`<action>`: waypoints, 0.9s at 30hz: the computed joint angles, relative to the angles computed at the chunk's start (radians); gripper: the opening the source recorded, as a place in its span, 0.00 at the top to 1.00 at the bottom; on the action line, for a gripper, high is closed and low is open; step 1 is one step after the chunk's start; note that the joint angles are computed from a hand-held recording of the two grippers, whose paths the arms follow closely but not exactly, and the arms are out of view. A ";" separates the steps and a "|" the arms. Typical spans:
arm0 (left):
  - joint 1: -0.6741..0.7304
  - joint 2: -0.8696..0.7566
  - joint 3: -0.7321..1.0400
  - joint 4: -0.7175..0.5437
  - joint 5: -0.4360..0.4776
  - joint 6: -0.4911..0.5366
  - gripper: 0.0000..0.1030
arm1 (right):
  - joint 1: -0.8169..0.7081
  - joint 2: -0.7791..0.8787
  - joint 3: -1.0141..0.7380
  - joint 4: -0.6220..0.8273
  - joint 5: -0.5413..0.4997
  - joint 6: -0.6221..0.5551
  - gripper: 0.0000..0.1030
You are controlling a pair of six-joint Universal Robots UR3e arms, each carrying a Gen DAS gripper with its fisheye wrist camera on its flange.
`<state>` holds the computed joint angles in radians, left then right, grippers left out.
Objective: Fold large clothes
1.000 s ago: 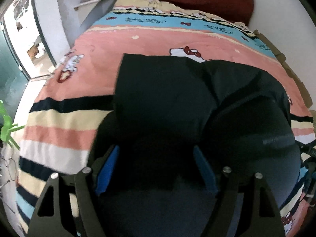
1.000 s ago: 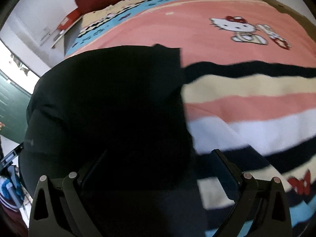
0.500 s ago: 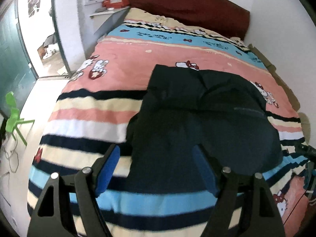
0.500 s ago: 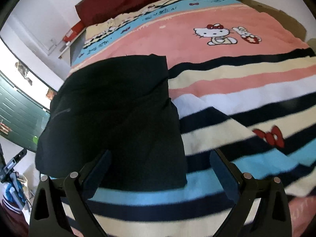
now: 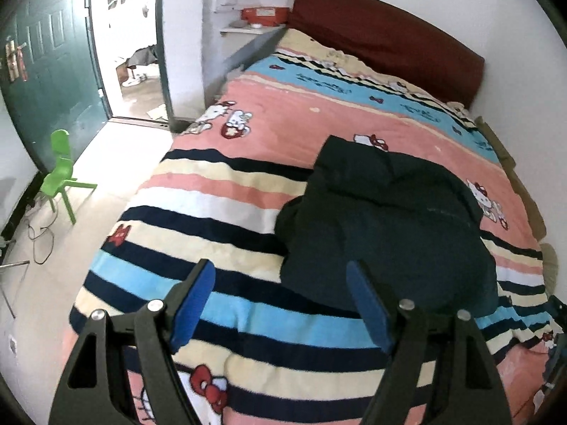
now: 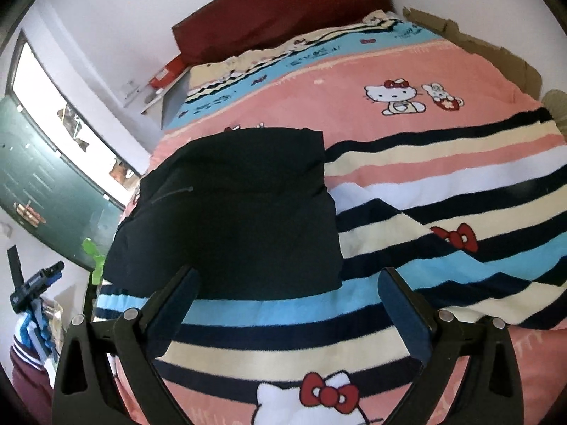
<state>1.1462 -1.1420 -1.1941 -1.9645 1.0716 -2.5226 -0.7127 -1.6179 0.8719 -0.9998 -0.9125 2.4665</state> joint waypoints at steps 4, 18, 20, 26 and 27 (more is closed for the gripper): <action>0.152 0.010 0.083 -0.182 -0.093 0.129 0.26 | -0.051 -0.010 -0.057 0.104 0.027 -0.099 0.02; 0.000 -0.138 -0.141 0.014 -0.210 0.078 0.26 | 0.006 -0.003 0.152 -0.115 0.011 0.002 0.01; -0.034 -0.170 -0.171 0.064 -0.216 0.055 0.26 | 0.032 0.008 0.181 -0.173 -0.008 0.034 0.01; -0.167 -0.291 -0.280 0.259 -0.204 -0.036 0.26 | 0.095 0.070 0.269 -0.320 -0.021 0.133 0.01; -0.186 -0.320 -0.294 0.299 -0.205 -0.059 0.26 | 0.102 0.079 0.277 -0.335 -0.022 0.145 0.01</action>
